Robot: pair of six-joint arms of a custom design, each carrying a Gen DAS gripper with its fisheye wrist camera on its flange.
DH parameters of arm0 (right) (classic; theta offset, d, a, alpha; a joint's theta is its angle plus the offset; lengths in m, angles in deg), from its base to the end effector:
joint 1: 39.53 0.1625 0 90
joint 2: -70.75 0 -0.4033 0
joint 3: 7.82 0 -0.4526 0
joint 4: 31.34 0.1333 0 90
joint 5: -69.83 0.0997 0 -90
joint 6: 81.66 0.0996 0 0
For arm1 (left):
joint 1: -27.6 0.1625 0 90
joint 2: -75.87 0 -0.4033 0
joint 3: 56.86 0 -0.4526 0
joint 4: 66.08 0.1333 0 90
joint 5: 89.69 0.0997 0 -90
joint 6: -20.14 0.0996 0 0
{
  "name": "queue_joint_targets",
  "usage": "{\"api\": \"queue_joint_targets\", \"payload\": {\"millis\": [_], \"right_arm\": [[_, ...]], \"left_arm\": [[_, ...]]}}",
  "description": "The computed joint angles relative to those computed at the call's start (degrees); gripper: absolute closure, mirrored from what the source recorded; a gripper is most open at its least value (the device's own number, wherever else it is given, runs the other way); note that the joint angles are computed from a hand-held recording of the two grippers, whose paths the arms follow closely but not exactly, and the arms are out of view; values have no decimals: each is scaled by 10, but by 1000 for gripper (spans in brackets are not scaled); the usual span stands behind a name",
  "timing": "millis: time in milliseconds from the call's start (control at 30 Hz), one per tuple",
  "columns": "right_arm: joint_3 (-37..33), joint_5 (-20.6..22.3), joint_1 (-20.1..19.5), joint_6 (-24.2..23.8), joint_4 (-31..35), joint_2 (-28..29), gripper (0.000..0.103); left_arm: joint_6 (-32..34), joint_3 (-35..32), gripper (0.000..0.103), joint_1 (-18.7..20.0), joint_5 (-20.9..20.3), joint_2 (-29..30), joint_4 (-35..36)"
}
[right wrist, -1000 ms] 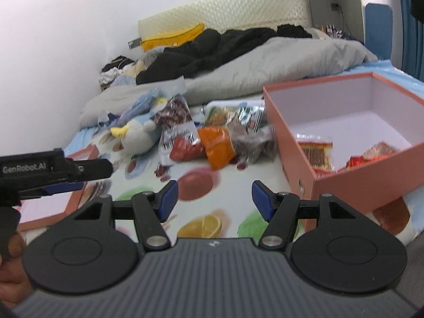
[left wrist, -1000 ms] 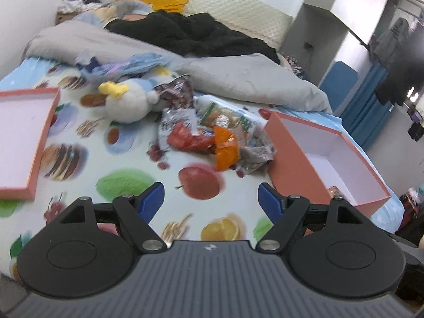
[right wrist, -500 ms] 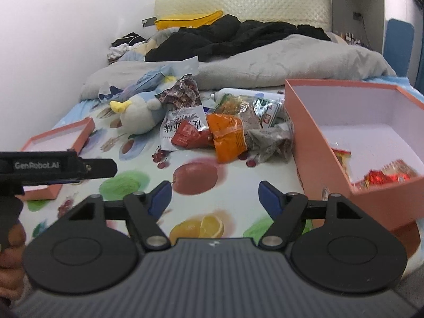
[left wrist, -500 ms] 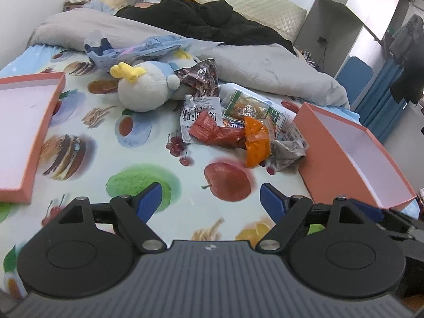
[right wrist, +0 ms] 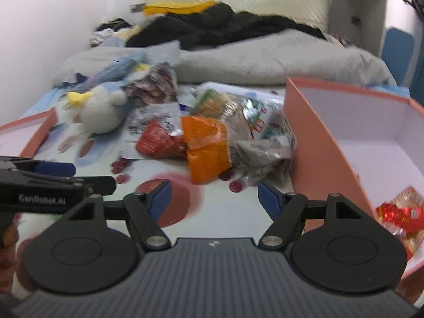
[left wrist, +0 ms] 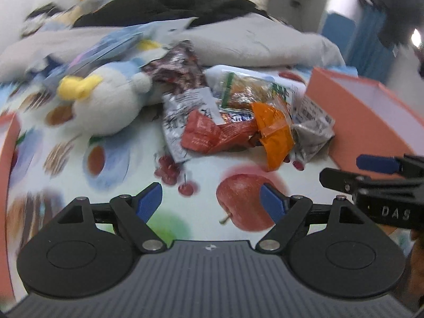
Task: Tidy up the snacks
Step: 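Lower the left tool onto the red jerky strip and close it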
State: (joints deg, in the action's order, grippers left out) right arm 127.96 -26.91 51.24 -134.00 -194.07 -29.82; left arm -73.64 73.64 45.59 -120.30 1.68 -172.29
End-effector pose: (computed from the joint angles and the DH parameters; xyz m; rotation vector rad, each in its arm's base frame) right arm 0.1274 -0.4335 0.2803 1.1402 -2.4003 0.7445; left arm -0.3171 -0.3333 0.0709 0.0328 2.1556 -1.0991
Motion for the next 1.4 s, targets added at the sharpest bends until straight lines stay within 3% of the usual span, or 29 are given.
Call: {"api": "queue_joint_targets", "payload": {"millis": [100, 167, 267, 667, 800, 867, 1033, 1167, 1400], "right_arm": [[-4, -9, 5, 34, -33, 32, 31], [-12, -20, 11, 83, -57, 57, 37], [-22, -23, 11, 144, -78, 84, 37], [-63, -50, 18, 293, -182, 178, 37], [-76, -98, 31, 350, -195, 202, 38], [-83, -116, 37, 396, -186, 209, 38], [-97, -142, 41, 436, -202, 232, 37], [-105, -143, 41, 407, -232, 257, 38], [-111, -120, 34, 420, -231, 263, 42]], "left_arm": [[125, -2, 20, 32, 11, 8, -56], [211, -3, 20, 53, 16, 13, -98], [337, -8, 26, 81, 7, 27, -175], [679, -52, 33, 141, 32, 103, -340], [782, -61, 33, 155, 26, 123, -393], [811, -68, 37, 164, 19, 131, -397], [848, -70, 43, 177, 11, 139, -437], [845, -71, 53, 186, 3, 139, -454], [831, -70, 59, 184, 7, 143, -461]]}}
